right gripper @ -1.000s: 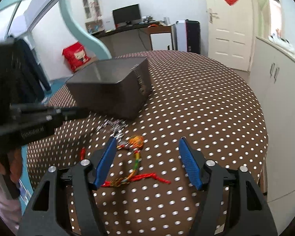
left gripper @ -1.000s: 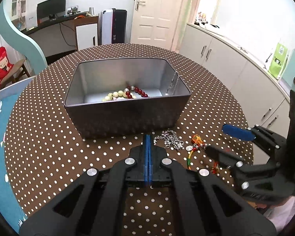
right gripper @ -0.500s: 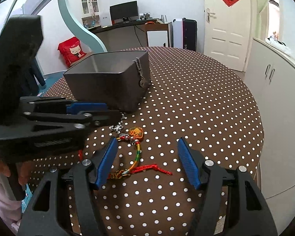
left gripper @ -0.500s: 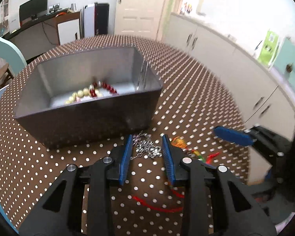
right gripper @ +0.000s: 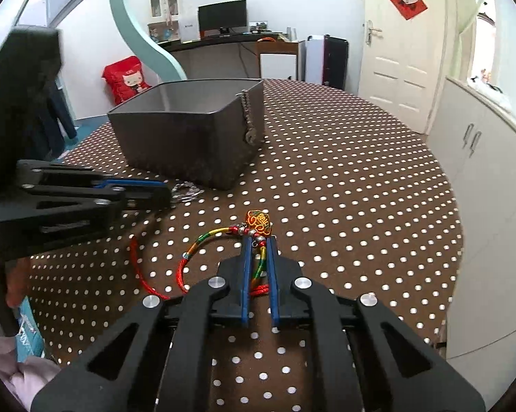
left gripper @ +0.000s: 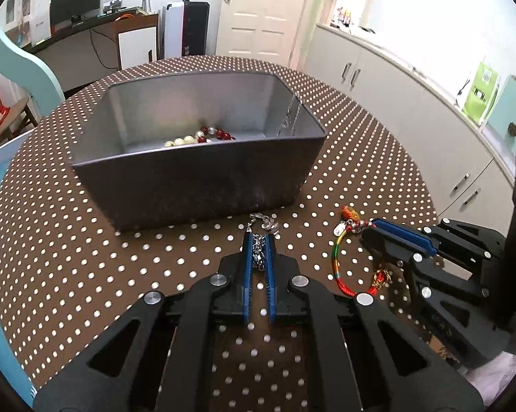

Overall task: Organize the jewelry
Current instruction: 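Drop the silver chain and beaded cord into the gray box, opening both grippers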

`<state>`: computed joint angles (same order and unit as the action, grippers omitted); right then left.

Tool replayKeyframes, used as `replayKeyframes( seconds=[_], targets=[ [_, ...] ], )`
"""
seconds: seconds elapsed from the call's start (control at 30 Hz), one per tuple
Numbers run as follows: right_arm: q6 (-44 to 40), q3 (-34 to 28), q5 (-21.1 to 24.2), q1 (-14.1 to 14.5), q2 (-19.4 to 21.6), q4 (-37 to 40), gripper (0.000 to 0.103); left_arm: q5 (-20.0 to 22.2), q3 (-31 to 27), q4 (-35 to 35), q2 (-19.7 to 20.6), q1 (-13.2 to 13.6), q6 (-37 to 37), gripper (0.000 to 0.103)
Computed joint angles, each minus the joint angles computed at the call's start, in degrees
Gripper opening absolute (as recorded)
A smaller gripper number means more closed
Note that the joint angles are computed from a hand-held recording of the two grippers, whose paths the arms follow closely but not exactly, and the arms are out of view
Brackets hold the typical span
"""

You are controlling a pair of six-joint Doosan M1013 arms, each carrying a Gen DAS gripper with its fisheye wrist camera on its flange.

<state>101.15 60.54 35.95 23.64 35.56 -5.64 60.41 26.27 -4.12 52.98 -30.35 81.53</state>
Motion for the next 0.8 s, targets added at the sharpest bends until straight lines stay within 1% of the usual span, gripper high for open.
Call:
replayKeyframes(
  seconds=[0.1, 0.2, 0.27, 0.3, 0.4, 0.53, 0.63, 0.73, 0.77, 0.8],
  targets=[
    [0.84, 0.43, -1.62, 0.12, -0.89, -0.89, 0.008, -3.88, 4.65, -0.29, -2.91, 0.12, -0.07, 0.007],
    [2.85, 0.30, -2.71, 0.41, -1.61, -3.16, 0.007, -7.19, 7.60, -0.77, -5.23, 0.35, 0.20, 0.007],
    [3.41, -0.01, -3.61, 0.59, -2.14, -4.44, 0.007, -8.85, 8.47, -1.29, -6.24, 0.51, 0.69, 0.007],
    [3.38, -0.02, -4.21, 0.63, -2.37, -4.88, 0.007, -10.12, 9.79, -1.19, -7.38, 0.75, 0.98, 0.007],
    [1.62, -1.25, -6.14, 0.61, -2.69, -4.13, 0.007, -11.47, 9.24, -0.80, -8.12, 0.96, 0.88, 0.007],
    [0.26, -4.97, -7.00, 0.62, -1.95, -5.30, 0.007, -11.97, 5.36, 0.34, -7.49, 1.17, 0.28, 0.007],
    [-2.31, -8.79, -6.90, 0.31, -0.43, -3.57, 0.008, -10.63, 0.90, 0.39, -5.80, 1.62, -0.02, 0.007],
    [-5.82, -13.86, -4.93, 0.11, 2.22, -0.94, 0.008, -7.18, -5.85, 0.13, -2.57, 2.10, -0.11, 0.007],
    [-6.61, -15.65, -3.78, 0.13, 3.28, -0.26, 0.008, -5.24, -9.10, 0.02, -0.86, 2.29, -0.33, 0.007],
    [-7.11, -17.32, -2.58, 0.11, 4.36, 0.14, 0.008, -2.44, -14.01, 0.07, 1.66, 2.39, -0.61, 0.007]
  ],
)
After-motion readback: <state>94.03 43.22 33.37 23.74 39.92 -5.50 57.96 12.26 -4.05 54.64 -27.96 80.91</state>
